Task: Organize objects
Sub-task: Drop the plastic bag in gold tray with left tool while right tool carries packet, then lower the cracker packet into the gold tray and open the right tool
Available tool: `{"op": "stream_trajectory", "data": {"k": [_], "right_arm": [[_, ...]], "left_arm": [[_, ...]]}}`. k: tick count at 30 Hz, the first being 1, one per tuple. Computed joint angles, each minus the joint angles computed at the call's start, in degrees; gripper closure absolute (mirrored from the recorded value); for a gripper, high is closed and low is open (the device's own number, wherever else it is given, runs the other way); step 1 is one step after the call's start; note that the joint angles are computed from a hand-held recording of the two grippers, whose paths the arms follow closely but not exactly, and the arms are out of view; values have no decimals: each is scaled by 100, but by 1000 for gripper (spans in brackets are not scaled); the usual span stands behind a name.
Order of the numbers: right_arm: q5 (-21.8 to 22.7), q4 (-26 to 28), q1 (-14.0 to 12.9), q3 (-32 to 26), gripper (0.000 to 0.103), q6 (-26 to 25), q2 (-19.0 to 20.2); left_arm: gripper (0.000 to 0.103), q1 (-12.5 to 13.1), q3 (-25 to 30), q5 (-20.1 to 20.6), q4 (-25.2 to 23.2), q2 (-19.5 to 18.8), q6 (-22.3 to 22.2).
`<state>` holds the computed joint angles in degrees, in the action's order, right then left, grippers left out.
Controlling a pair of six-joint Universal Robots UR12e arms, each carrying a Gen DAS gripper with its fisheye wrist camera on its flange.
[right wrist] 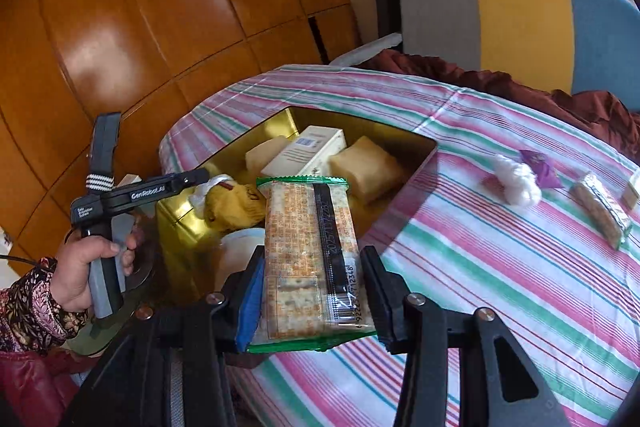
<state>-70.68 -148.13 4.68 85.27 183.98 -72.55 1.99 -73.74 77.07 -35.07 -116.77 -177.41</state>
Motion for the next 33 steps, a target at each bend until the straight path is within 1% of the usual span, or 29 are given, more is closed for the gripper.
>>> {"op": "stream_trajectory", "data": {"k": [3, 6, 9, 11, 14, 17, 19, 23, 27, 29, 31, 33], "right_arm": [[126, 221, 137, -197, 57, -273, 113], [97, 463, 300, -421, 57, -561, 233], [132, 799, 421, -696, 57, -790, 388], [133, 1100, 489, -917, 57, -978, 517], [49, 1595, 587, -1246, 57, -1294, 705], [5, 1921, 652, -1494, 57, -1553, 866], [-11, 2049, 686, -1617, 57, -1644, 957], [-84, 2198, 733, -1793, 57, -1684, 1112], [-482, 2246, 818, -1937, 56, -1646, 1222], [-388, 2210, 791, -1915, 56, -1550, 1215], [-222, 2074, 732, -1802, 53, -1377, 1146], [-82, 1941, 665, -1662, 53, -1207, 1057]], "left_arm": [[7, 16, -15, 70, 242, 38, -53], [2, 36, -29, 99, 459, 71, -104], [1, 42, -43, 204, 626, 88, -44], [1, 40, -36, 301, 624, 97, 13], [1, 83, -60, 276, 623, 128, -68], [0, 131, -70, 225, 635, 142, -186], [0, 149, -72, 242, 631, 147, -254], [0, 180, -81, 166, 606, 154, -391], [0, 177, -81, 149, 586, 148, -411], [0, 169, -70, 153, 551, 147, -391], [0, 163, -68, 156, 560, 147, -368], [0, 156, -61, 140, 539, 146, -381]]}}
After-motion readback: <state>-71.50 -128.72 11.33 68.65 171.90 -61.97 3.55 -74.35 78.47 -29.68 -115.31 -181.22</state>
